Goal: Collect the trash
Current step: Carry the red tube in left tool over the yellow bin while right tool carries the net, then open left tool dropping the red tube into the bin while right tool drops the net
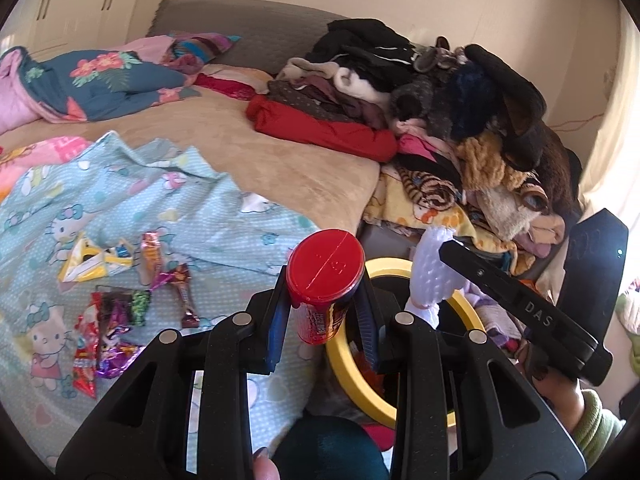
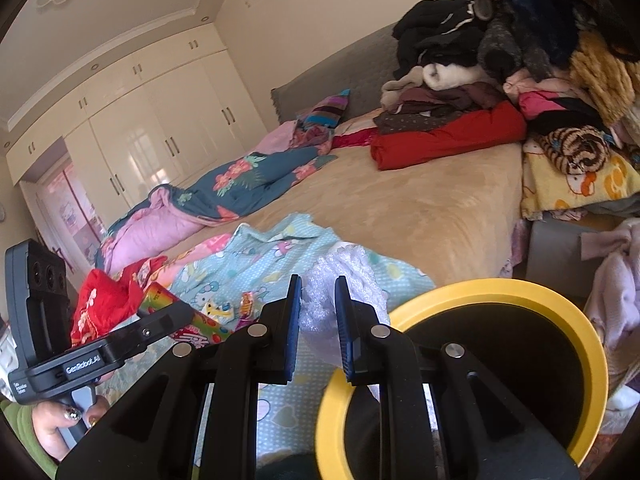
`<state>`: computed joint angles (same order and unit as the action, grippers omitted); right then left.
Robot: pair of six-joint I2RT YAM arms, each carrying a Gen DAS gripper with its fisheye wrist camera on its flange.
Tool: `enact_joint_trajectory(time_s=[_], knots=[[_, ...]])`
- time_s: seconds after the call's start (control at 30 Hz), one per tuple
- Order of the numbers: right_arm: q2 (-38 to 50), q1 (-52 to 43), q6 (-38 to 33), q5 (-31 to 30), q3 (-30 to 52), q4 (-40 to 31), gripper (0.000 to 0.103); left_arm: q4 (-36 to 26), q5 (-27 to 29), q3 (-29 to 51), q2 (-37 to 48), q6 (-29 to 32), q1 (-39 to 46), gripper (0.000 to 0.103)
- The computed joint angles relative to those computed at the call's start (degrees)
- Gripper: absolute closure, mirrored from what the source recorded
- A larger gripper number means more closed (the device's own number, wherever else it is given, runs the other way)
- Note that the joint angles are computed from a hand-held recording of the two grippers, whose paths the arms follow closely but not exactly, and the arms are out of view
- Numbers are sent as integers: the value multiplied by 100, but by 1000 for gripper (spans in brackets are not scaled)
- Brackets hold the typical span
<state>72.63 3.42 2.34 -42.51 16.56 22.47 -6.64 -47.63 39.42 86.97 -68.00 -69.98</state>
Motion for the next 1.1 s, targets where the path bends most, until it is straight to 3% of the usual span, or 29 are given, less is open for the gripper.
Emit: enact_joint_trajectory(time_s=[0.57,1.1], knots=[[565,-1261,-215,-668,235,-33,86,558,422,560,733,673,-64,79],[1037,-1831,-314,-863,420,-32,86,1052,994,1267,1656,1428,-72,79]])
